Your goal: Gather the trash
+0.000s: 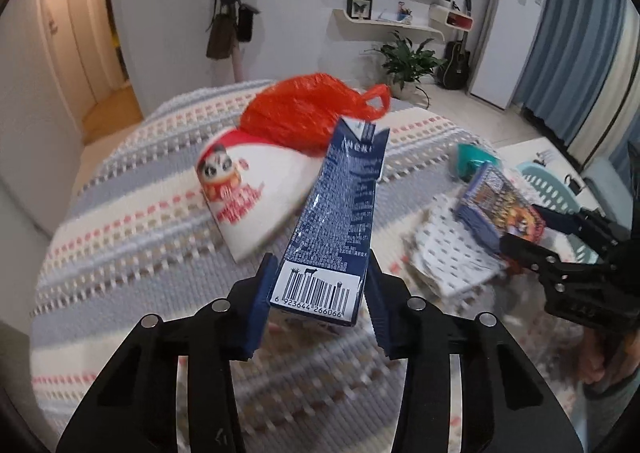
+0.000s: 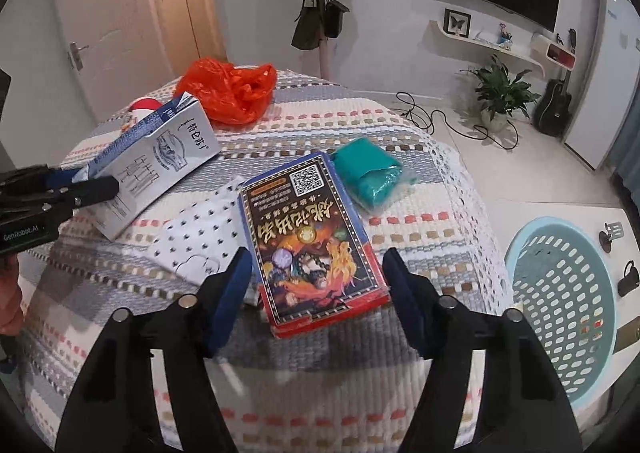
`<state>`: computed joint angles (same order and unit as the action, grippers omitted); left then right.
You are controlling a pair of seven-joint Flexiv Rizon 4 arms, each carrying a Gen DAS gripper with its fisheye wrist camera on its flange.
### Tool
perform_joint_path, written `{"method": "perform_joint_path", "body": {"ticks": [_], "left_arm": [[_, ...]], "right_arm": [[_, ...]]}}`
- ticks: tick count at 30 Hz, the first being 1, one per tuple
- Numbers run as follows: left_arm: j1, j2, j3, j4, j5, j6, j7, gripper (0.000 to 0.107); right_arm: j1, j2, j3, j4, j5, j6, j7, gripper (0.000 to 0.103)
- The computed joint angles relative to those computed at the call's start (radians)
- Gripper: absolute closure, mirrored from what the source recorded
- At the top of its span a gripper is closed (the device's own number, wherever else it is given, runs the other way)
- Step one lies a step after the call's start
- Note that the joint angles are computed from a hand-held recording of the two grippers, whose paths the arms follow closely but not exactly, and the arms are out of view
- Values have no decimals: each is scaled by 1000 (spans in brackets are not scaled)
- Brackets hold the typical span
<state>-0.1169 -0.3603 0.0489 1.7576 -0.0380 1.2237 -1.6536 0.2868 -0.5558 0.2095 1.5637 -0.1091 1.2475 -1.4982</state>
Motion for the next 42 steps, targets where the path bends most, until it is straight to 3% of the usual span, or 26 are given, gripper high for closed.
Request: {"method": "perform_joint_path", "body": {"ticks": [1,3,5,7,9,12,14,16,17,18,20,21,23,25,28,30,33,34,37,38,42], "left_arm": [[16,14,-26,28,-41,9,13,67],[56,49,-91,105,-157,43,66,68],[62,82,-111,168,-223,67,89,68],[69,115,-136,231,-303,93,120,68],[102,162,-211,322,-505,126,233,68],[99,198,-246,384,-717,140,352,68],[78,202,-230,401,-766,156,376,65],[43,199,-179,405,-710,177,322,58],[21,195,-131,399,-612,182,241,56],[3,191,-84,385,-505,178,163,56],[-37,180,16,335,-248,145,-12,53],[-42,174,35,308,-177,126,-56,50],[-18,165,17,288,-141,127,-52,32],[34,153,-52,283,-207,129,56,26],[44,118,-64,223,-202,64,95,26],[24,87,-42,170,-152,17,64,26],[-33,55,24,90,8,-64,-41,32],[-39,45,29,69,37,-88,-60,40],[-63,28,52,17,131,-134,-127,47],[-65,28,54,8,150,-144,-141,52],[-38,28,24,7,135,-144,-139,52]], "right_arm": [[1,11,-1,14,0,8,1,67],[-10,37,12,42,12,20,-7,77],[-20,60,22,61,25,18,-13,81],[-49,74,58,69,65,6,-45,81],[-82,77,99,62,120,-9,-89,81],[-63,84,78,69,131,-10,-98,81],[-47,86,61,74,128,-6,-85,77],[-52,80,70,58,146,-25,-85,60],[-51,78,71,53,153,-29,-83,46],[-39,77,57,54,147,-20,-67,40],[-36,73,52,49,144,-22,-63,39],[-41,67,57,36,149,-38,-64,38],[-46,55,62,13,162,-61,-60,34],[-54,44,71,-11,182,-82,-62,33],[-51,29,67,-40,197,-111,-50,28],[-40,19,53,-55,192,-126,-31,26],[-7,3,13,-76,153,-168,29,26],[-1,-5,7,-87,144,-184,44,26],[10,-21,-4,-110,127,-216,85,27],[12,-25,-7,-116,120,-222,94,27],[47,-35,-42,-116,50,-220,133,29]]}}
